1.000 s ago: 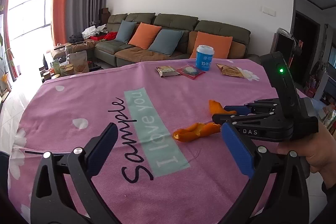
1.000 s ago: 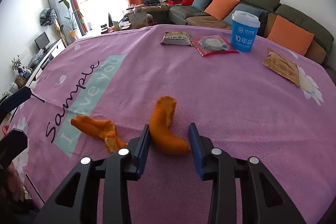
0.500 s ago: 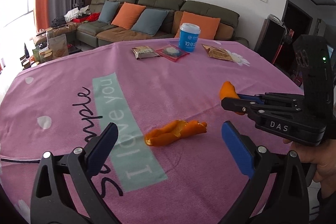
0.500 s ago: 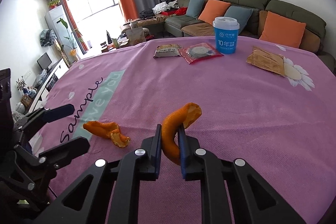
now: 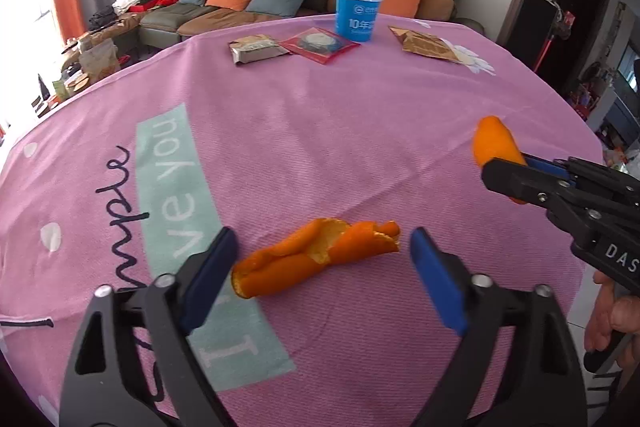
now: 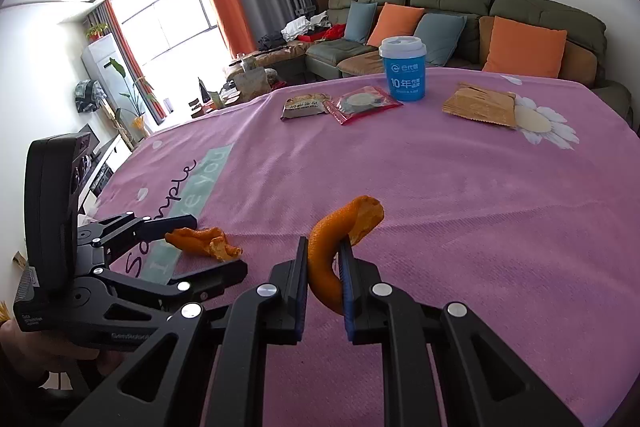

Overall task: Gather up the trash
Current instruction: 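Grasp one orange peel with the right tool while the left tool grasps the other peel, then carry both orange peels to the teal bin and open both tools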

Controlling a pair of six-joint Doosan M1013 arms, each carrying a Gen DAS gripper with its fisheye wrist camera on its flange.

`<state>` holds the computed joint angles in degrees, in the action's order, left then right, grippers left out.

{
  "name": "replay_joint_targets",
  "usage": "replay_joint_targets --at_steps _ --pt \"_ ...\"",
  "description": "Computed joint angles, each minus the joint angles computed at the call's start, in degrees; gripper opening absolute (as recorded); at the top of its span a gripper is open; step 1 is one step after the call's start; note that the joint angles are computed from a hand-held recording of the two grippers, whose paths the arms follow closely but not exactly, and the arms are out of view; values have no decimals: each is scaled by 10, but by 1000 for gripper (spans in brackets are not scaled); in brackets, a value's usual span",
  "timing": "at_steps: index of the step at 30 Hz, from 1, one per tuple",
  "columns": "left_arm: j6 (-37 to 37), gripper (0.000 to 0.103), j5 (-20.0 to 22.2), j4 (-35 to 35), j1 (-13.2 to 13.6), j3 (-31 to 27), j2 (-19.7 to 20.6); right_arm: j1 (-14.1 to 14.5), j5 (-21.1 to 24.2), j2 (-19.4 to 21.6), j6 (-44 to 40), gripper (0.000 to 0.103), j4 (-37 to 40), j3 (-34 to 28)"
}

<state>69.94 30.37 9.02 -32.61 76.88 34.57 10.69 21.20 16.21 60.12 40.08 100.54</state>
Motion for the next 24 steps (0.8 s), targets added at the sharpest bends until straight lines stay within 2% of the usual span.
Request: replay_joint_targets --at_steps 3,5,7,9,13,16,20,24 --pt "-13 70 -10 0 3 6 -3 -1 -2 -3 -9 13 10 5" --pt "-15 58 -21 -2 4 11 -6 0 -3 -5 -16 13 16 7" --pt "0 42 -32 -17 6 18 -9 0 -5 -7 -18 13 18 9" --pt "14 36 -43 -38 9 28 -15 0 -6 -10 -21 13 22 11" --pt "64 34 -63 -115 19 44 -24 2 -11 -14 -24 13 23 14" --pt "81 34 -78 -142 22 62 -36 5 -14 -17 -28 13 25 15" --pt "76 33 -110 -145 24 90 -58 11 -17 -22 -48 13 41 16" --pt "12 33 -150 -85 26 126 -89 21 -18 -24 -62 13 46 10"
